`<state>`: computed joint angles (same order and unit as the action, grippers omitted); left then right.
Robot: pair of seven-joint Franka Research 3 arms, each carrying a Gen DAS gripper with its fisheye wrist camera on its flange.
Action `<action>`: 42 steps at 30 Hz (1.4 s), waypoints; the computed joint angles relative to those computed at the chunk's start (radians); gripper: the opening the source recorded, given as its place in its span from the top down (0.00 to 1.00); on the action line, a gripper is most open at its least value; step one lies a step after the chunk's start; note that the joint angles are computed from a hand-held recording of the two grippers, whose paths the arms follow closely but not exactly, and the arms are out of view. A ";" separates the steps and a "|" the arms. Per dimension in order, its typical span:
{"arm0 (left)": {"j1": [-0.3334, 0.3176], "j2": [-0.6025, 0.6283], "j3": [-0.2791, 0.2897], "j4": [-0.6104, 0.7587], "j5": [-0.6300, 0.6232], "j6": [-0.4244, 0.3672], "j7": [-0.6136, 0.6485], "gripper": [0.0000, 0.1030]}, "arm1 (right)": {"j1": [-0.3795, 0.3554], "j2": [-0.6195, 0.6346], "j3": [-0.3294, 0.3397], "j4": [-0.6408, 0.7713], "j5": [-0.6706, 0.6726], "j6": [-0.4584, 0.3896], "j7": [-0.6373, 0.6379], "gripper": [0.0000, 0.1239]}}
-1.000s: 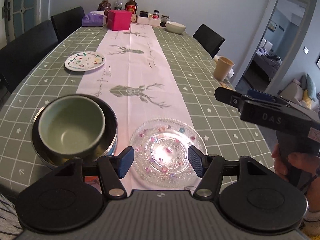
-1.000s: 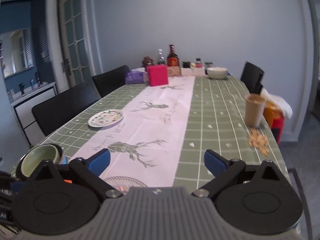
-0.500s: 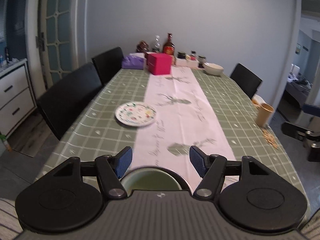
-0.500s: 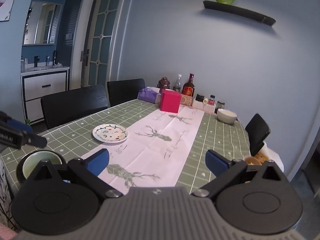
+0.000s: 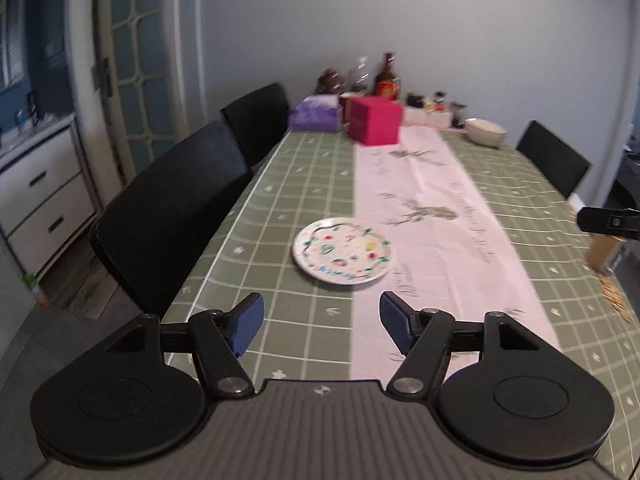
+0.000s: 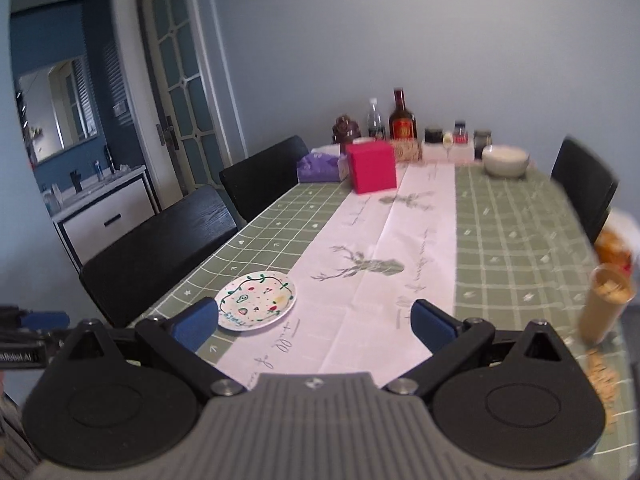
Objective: Organize plates and bowls
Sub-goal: 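Move both grippers to the white painted Fruity plate, then close both grippers on the white plate's rim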
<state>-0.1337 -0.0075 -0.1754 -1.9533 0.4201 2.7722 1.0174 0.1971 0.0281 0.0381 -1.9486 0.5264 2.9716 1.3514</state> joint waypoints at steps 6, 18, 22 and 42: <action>0.015 0.152 0.010 0.168 -0.184 -0.111 0.097 0.24 | -0.013 0.221 -0.003 0.223 0.018 -0.084 0.127 0.20; 0.131 0.590 -0.082 0.658 -0.411 -0.217 0.363 0.27 | -0.112 0.535 0.114 0.564 0.170 -0.232 0.200 0.20; 0.150 0.721 -0.108 0.836 -0.552 -0.318 0.334 0.28 | -0.131 0.630 0.159 0.665 0.211 -0.258 0.169 0.20; 0.152 0.839 -0.111 0.959 -0.628 -0.297 0.253 0.55 | -0.123 0.917 0.224 1.038 0.254 -0.387 0.224 0.50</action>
<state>0.0182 0.8317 -0.2865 -0.9944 -0.2075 2.4750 1.2706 0.0737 0.9452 0.2626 -0.9103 0.7799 2.5849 1.5758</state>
